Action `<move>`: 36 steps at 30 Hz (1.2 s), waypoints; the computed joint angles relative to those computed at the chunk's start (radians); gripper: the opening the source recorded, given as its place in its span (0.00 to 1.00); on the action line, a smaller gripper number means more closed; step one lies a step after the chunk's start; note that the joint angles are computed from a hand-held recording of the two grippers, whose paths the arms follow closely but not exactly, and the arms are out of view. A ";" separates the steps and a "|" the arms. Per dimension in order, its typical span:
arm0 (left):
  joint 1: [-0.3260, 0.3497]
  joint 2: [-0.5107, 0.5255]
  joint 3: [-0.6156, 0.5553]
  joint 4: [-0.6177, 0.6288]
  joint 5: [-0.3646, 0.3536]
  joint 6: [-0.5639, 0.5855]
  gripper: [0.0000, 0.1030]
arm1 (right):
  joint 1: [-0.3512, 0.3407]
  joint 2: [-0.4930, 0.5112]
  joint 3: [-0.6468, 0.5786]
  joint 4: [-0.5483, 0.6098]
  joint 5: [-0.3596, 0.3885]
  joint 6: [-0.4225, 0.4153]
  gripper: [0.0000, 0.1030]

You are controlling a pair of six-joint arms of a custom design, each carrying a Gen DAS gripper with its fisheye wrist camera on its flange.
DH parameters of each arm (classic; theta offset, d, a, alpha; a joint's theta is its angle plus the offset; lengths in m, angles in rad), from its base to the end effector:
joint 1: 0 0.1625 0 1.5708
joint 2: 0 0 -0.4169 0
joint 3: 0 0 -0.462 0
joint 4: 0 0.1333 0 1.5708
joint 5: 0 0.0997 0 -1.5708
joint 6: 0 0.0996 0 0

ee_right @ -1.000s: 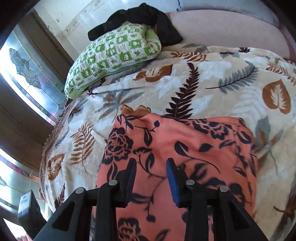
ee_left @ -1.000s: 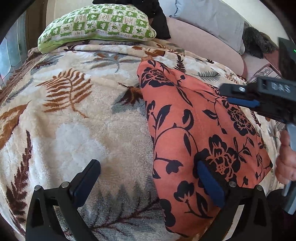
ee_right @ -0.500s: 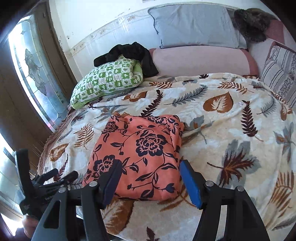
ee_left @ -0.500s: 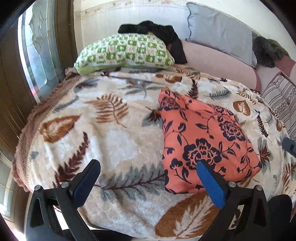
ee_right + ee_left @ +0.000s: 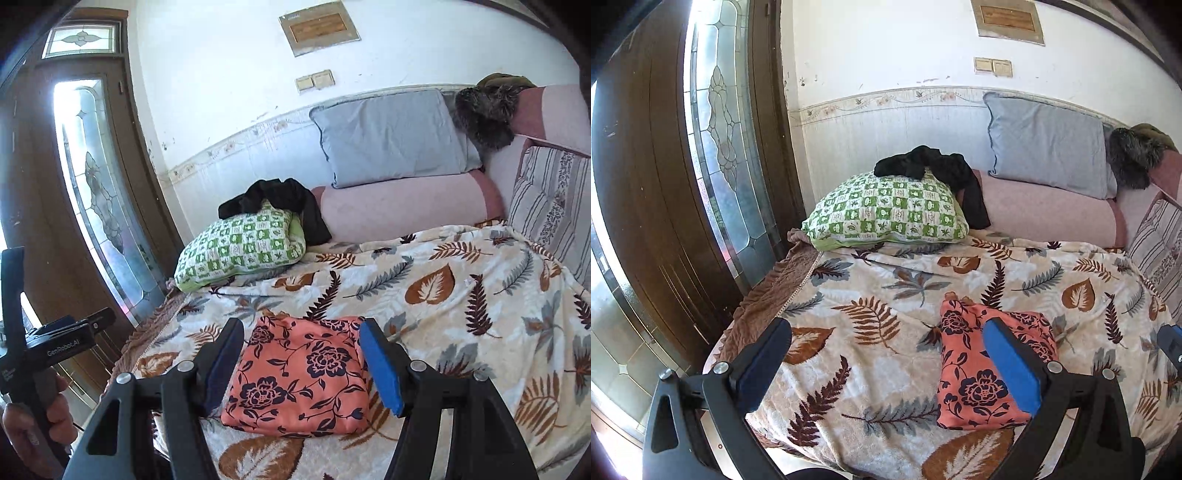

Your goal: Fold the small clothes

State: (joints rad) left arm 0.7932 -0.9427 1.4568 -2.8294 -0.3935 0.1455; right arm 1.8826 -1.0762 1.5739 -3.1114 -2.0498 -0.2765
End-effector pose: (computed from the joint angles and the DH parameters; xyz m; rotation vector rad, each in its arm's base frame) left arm -0.3631 -0.6900 0.3121 0.4159 1.9846 -1.1353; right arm 0.3073 -0.6684 0.3505 0.3671 -2.3529 1.3648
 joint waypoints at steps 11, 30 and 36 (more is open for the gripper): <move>-0.063 -0.002 0.021 -0.163 0.022 0.168 1.00 | 0.041 -0.011 0.032 -0.012 -0.014 -0.040 0.68; -0.086 -0.032 0.045 -0.168 0.013 0.154 1.00 | 0.072 -0.007 0.022 0.021 -0.082 0.006 0.68; -0.085 -0.040 0.053 -0.180 0.006 0.156 1.00 | 0.077 -0.005 0.018 0.033 -0.084 -0.006 0.68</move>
State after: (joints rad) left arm 0.7079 -0.9830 1.5096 -3.0098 -0.3873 0.3012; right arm 1.9592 -1.0809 1.5921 -3.0786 -2.1335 -0.2825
